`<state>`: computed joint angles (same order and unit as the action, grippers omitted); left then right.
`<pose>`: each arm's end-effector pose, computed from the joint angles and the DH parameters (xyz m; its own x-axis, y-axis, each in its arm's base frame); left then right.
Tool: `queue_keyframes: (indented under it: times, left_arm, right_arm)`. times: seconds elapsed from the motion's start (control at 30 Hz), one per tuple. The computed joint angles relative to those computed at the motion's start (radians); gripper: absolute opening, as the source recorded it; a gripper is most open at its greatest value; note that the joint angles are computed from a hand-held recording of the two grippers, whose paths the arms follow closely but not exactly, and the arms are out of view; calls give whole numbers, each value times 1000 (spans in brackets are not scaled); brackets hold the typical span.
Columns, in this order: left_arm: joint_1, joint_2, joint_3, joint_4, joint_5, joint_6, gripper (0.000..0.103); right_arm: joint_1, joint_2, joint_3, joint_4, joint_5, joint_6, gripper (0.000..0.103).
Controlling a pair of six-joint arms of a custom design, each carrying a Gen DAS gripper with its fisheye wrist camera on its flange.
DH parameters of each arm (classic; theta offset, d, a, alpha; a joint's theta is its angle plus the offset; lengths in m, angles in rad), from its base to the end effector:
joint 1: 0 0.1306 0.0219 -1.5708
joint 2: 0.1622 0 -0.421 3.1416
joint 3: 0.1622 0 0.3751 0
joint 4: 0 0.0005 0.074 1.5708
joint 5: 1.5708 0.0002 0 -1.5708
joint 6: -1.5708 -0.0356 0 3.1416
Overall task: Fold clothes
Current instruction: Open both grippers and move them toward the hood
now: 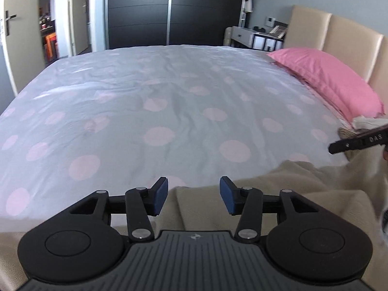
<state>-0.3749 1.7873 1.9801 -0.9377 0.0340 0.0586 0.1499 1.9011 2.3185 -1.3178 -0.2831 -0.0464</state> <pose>0.5820 -0.2309 0.5192 -0.6525 0.1939 -0.7325 0.3516 0.9338 -0.0661 0.6224 0.1036 0.5687 -0.7886 -0.0741 -0.6105 -0.2787 0.9280 0.2475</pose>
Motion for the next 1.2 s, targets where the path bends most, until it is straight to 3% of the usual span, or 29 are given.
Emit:
queue_keyframes:
  times: [0.2,0.3,0.43,0.53,0.63,0.7,0.8,0.87,0.9,0.97,1.0,1.03,1.1,1.2]
  left_arm:
    - [-80,-113,-73,-59,29,-106,53]
    - [-116,-171,-152,-32,44,-148,58]
    - [-163,-211,-240,19,12,-214,62]
    - [-186,-207,-278,81,-40,-229,62]
    - [-185,-177,-277,111,-34,-222,62]
    - [-184,-153,-267,108,-15,-224,62]
    - [-189,-118,-252,109,9,-251,62]
    - [-198,-92,-232,108,9,-268,62]
    - [-201,-79,-220,105,6,-266,62]
    - [-202,-53,-186,75,14,-240,52]
    - [-200,-46,-176,70,16,-229,32]
    - [-198,-45,-174,75,13,-220,21]
    - [-195,-45,-170,84,7,-203,11]
    - [-191,-57,-173,99,13,-196,7]
  right_arm:
    - [11,-223,-256,53,-31,110,58]
    - [23,-326,-382,75,-33,158,58]
    - [47,-415,-508,94,-47,226,71]
    - [71,-437,-561,81,-69,273,67]
    - [82,-447,-618,110,-132,264,66]
    - [86,-418,-608,54,-178,273,67]
    - [110,-385,-596,-9,-182,354,66]
    - [117,-368,-594,-28,-205,369,58]
    - [119,-357,-589,-41,-223,370,47]
    - [126,-334,-576,-71,-243,382,39]
    - [130,-325,-573,-82,-255,393,37]
    - [134,-313,-564,-102,-269,408,37]
    - [148,-288,-540,-154,-289,452,35]
    - [176,-283,-542,-146,-283,476,32]
